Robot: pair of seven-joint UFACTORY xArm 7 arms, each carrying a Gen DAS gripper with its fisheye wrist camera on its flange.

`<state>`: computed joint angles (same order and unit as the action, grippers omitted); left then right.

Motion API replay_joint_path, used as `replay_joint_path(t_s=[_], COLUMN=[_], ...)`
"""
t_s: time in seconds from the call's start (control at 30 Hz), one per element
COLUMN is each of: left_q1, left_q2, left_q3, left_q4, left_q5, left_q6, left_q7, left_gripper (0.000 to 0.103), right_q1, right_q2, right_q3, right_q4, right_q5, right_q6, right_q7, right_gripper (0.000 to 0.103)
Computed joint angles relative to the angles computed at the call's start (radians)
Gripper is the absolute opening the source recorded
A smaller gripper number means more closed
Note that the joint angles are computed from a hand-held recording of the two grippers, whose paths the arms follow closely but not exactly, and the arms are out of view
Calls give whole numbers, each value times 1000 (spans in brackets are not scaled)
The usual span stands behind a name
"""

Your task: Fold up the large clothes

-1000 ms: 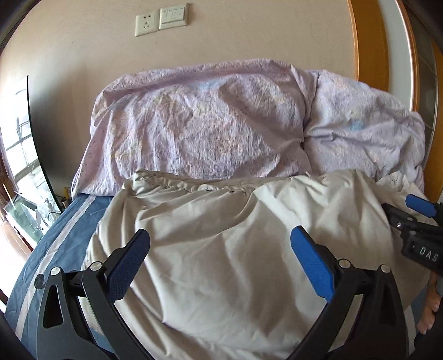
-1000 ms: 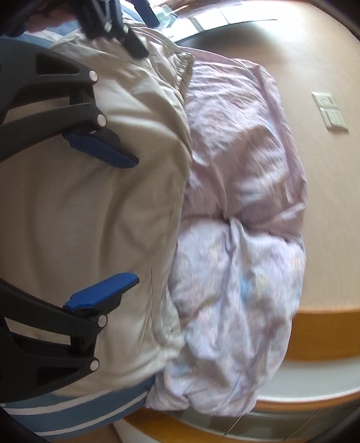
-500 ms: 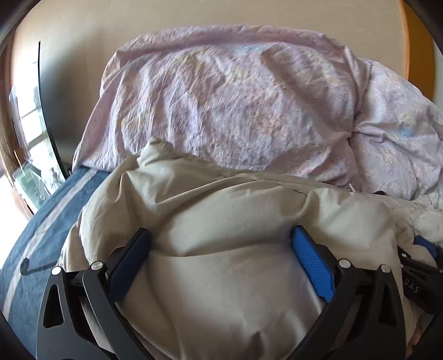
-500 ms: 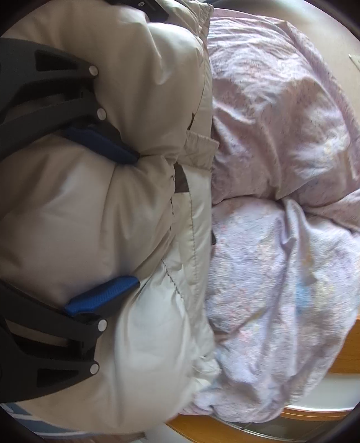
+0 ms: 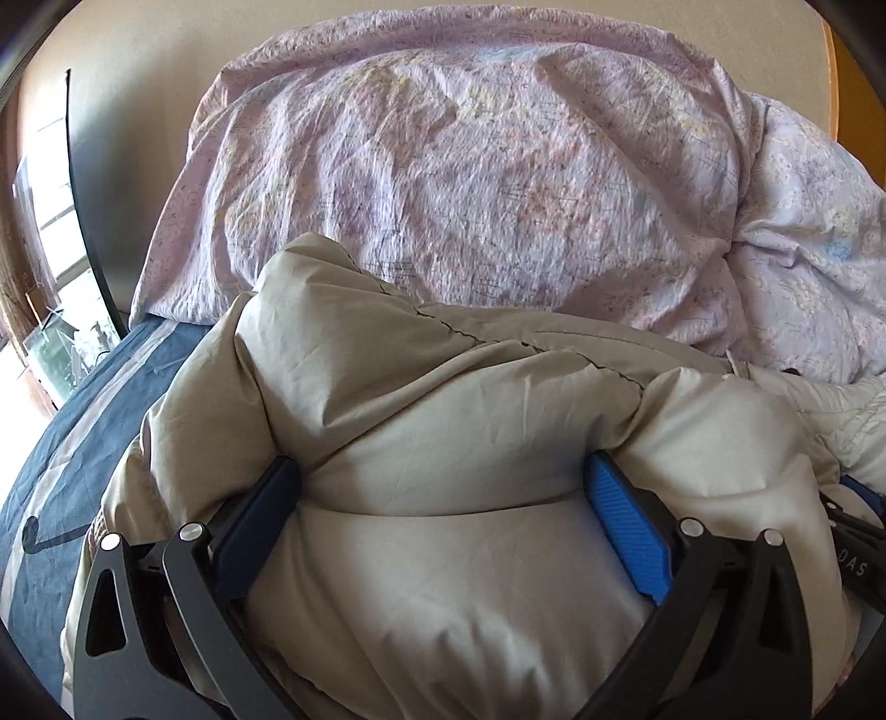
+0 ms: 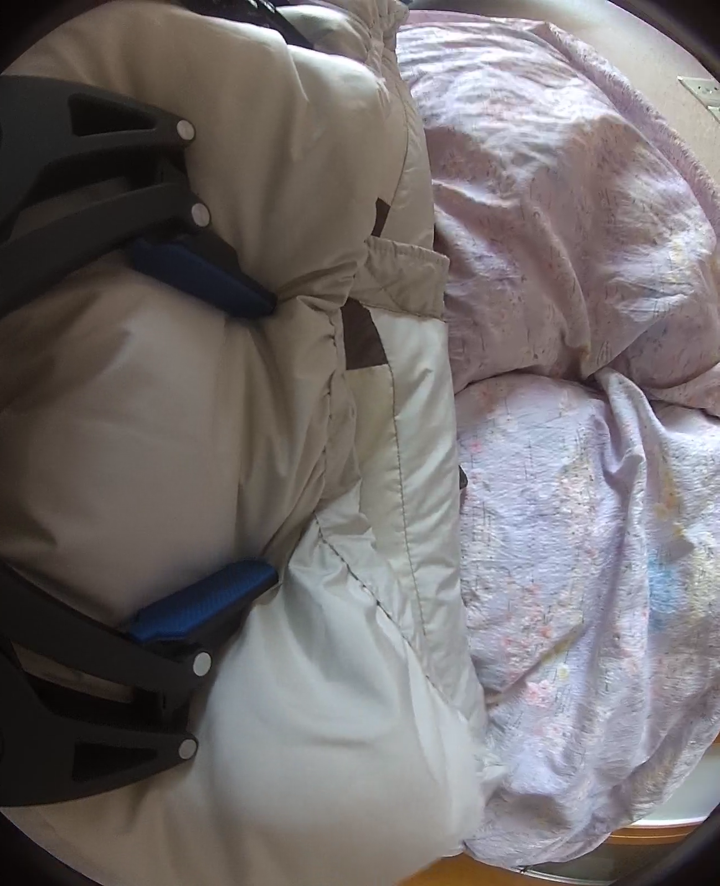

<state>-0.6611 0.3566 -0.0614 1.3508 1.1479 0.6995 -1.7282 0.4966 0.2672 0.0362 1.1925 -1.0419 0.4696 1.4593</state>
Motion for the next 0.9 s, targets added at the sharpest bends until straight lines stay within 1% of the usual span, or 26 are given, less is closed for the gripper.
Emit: replay_joint_path(t_s=[0.03, 0.07, 0.13, 0.17, 0.2, 0.27, 0.3, 0.33, 0.43, 0.53, 0.6, 0.63, 0.73, 0.8, 0.9], left_q1=[4, 8, 13, 17, 18, 25, 31, 42, 62, 62, 63, 66, 81, 91, 97], left_q2=[-24, -55, -107, -134, -160, -186, -189, -186, -158, -113, -90, -85, -85, -88, -81], left_q3=[-1, 0, -7, -14, -24, -49, -62, -72, -85, -80, -70, -65, -46, -38, -30], left_q4=[-27, -62, -112, -135, -154, -164, -157, -150, -116, -77, -64, -66, -91, -107, -116], left_q5=[3, 20, 66, 98, 128, 166, 168, 167, 150, 134, 109, 96, 74, 69, 74], left_q6=[-19, -42, -44, -39, -13, 39, 73, 83, 110, 151, 161, 153, 112, 84, 73], left_q7=[-6, -30, -80, -108, -130, -134, -114, -100, -60, -25, -8, -7, -40, -52, -63], left_gripper=[102, 102, 102, 102, 102, 102, 102, 102, 102, 102, 102, 102, 102, 102, 102], right_q1=[3, 9, 10, 5, 0, -30, -46, -63, -127, -182, -213, -217, -243, -256, -250], right_q2=[-31, -73, -159, -197, -261, -327, -343, -349, -353, -317, -293, -282, -239, -222, -198], right_q3=[-1, -4, 6, 16, 26, 45, 53, 59, 61, 74, 81, 90, 75, 60, 59], right_q4=[-28, -63, -127, -154, -199, -243, -252, -258, -271, -259, -255, -254, -257, -262, -248], right_q5=[-13, -58, -190, -239, -317, -380, -374, -359, -313, -288, -253, -236, -201, -219, -217], right_q6=[1, 7, 32, 51, 95, 156, 182, 191, 180, 165, 152, 156, 104, 56, 75], right_q7=[3, 34, 131, 170, 241, 290, 285, 275, 256, 238, 214, 211, 211, 244, 237], right_gripper=[89, 89, 89, 89, 89, 90, 90, 90, 90, 89, 89, 89, 90, 91, 94])
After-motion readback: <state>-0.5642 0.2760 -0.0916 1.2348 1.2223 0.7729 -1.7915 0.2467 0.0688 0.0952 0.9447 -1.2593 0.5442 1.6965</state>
